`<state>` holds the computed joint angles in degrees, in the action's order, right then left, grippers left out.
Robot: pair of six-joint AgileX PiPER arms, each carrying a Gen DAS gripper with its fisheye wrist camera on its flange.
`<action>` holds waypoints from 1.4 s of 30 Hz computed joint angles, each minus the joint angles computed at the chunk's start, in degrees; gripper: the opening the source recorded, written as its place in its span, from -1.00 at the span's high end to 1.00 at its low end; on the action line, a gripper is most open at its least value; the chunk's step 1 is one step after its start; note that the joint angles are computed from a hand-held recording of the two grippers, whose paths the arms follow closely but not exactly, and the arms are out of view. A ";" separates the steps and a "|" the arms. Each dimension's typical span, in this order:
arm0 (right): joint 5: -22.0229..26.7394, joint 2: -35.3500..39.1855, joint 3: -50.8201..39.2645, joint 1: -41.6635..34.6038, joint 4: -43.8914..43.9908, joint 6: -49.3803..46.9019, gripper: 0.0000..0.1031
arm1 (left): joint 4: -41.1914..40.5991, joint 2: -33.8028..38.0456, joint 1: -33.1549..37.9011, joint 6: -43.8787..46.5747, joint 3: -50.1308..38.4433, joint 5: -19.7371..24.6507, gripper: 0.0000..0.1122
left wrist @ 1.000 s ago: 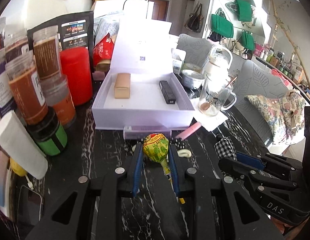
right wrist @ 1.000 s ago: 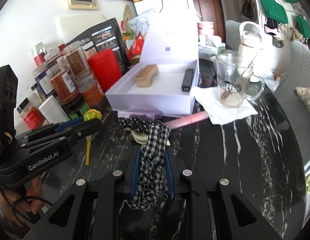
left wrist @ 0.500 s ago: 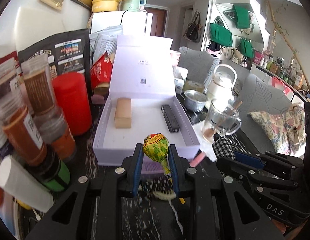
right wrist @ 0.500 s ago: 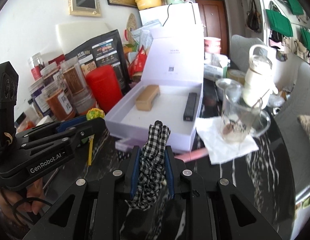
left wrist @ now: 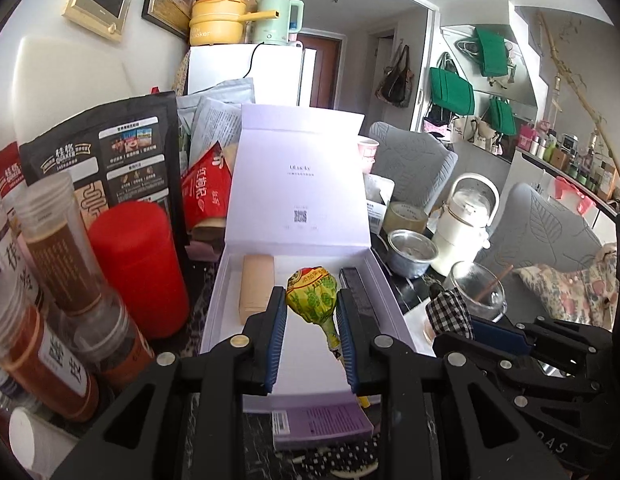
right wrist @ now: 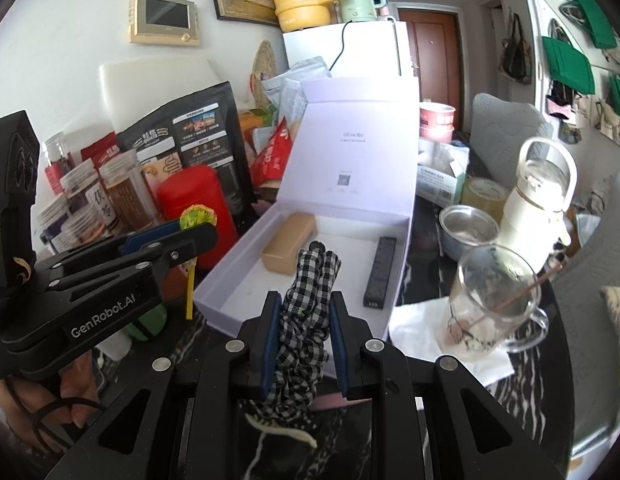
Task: Organize rigid objects
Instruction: 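Carry the lollipop with left tool while right tool carries the gingham scrunchie into the white box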
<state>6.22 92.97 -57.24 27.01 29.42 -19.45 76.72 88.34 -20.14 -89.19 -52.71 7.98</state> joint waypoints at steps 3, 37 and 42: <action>0.39 1.35 -2.52 -0.64 -1.89 1.17 0.55 | -2.88 1.87 0.87 3.30 -2.90 -0.09 0.55; 17.02 28.50 -39.92 -5.27 -19.72 15.57 0.55 | -57.44 27.56 8.05 65.35 -35.24 9.93 0.55; 19.85 31.43 -43.05 -5.21 -23.23 18.57 0.55 | -64.31 31.46 8.65 72.57 -39.14 12.51 0.55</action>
